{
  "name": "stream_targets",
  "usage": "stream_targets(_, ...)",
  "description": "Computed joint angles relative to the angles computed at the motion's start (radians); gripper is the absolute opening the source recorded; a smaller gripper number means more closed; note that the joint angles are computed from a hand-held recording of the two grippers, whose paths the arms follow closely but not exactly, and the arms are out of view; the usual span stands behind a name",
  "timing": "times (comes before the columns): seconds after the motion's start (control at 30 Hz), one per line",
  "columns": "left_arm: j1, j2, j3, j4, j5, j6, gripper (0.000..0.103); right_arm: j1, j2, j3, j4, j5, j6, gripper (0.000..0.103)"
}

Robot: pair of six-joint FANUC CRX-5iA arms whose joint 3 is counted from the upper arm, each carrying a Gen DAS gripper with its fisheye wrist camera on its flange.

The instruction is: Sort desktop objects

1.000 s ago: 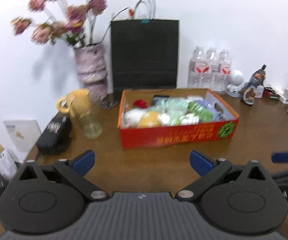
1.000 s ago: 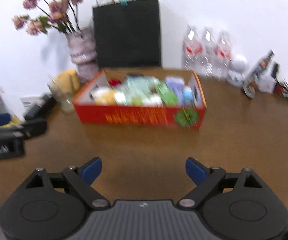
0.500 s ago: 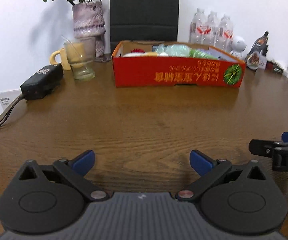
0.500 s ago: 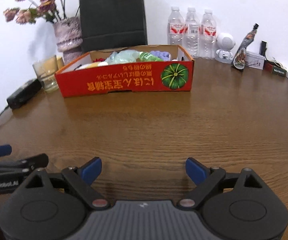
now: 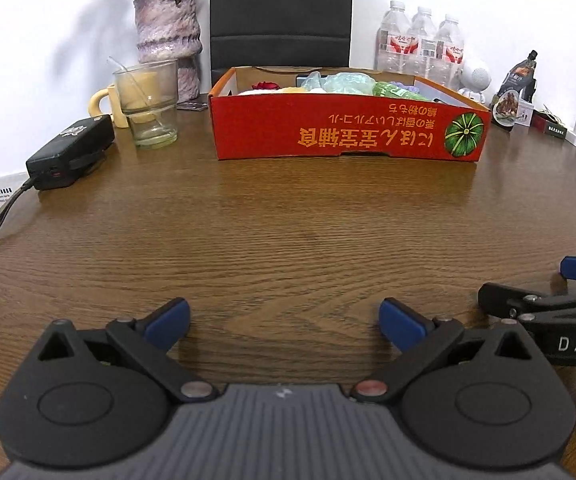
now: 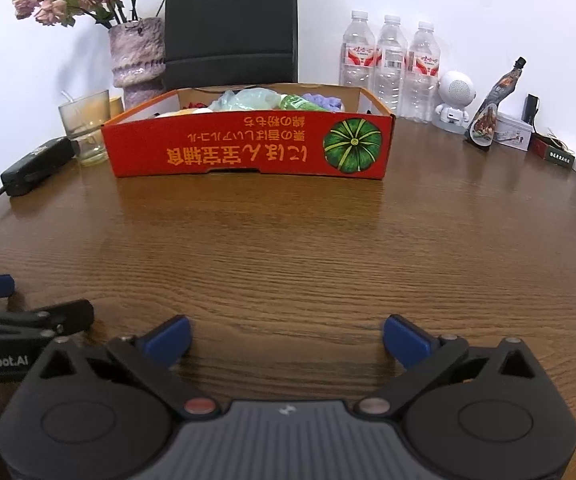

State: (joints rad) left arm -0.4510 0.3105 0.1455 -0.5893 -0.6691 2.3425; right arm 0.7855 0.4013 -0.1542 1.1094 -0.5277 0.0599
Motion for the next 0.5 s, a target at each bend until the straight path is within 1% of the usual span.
stream_targets(0.3,0.000,0.006,0.011,0.000,-0.008,0.013,0.103,0.000,-0.002,-0.001,-0.001,0.001,0.005,0.103)
stream_targets(0.5,0.002,0.005,0.007,0.007,-0.001,0.006,0.103,0.001,-0.003,-0.002,-0.001,-0.001,0.003,0.103)
